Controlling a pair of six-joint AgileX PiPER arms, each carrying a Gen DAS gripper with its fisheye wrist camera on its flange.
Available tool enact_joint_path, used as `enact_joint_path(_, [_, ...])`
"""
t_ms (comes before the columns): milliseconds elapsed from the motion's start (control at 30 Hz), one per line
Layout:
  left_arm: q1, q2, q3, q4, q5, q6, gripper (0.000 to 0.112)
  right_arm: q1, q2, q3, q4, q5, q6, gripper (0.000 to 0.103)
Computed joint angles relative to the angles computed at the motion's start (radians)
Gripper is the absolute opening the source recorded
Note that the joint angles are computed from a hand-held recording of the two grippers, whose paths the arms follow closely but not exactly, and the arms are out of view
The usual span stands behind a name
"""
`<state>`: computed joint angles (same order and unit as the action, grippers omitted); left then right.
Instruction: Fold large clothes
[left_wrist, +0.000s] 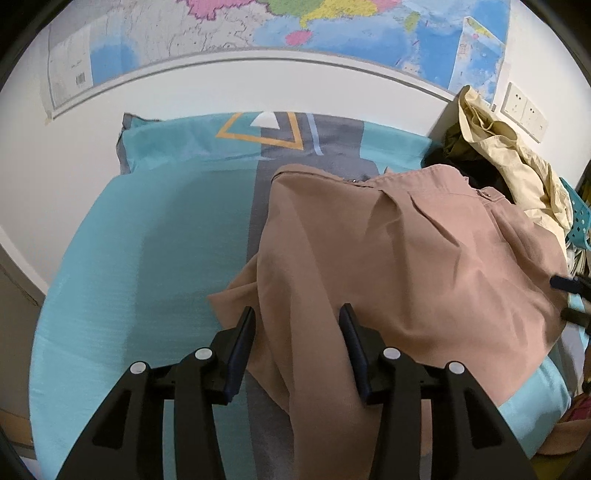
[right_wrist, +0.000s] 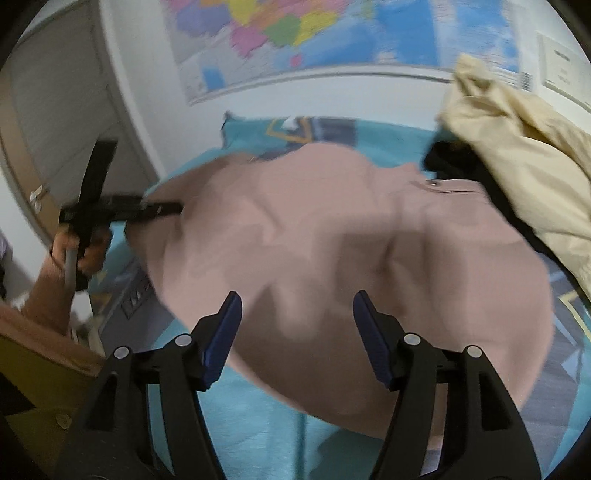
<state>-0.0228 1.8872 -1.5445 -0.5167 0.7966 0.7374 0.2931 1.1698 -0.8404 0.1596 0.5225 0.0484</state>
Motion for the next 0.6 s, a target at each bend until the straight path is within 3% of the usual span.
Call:
enact_joint_path(100, [0.001, 0.023, -0.018, -0.002, 0.009, -0.016, 0.046, 0.061, 0.052, -0.013, -0.043, -0.011, 0.030, 0.062])
enact_joint_path(233, [-0.003, 0.039, -0.033, -0.007, 0.012, -0.018, 0.042, 0.136, 0.082, -0.026, -0.152, -0.029, 0.124, 0.075])
enact_joint_path(333, [-0.011, 0.053, -0.050, -0.005, 0.018, -0.025, 0.036, 0.165, 0.084, -0.033, -0.157, -0.045, 0.117, 0.076])
enact_joint_path(467, [-0.033, 0.083, -0.085, 0.028, 0.006, -0.065, 0.037, 0.241, 0.120, -0.066, -0.274, -0.042, 0.199, 0.076])
enact_joint_path(600, [-0.031, 0.110, -0.142, 0.039, 0.059, -0.124, 0.039, 0.310, 0.193, -0.121, -0.350, -0.024, 0.234, 0.077])
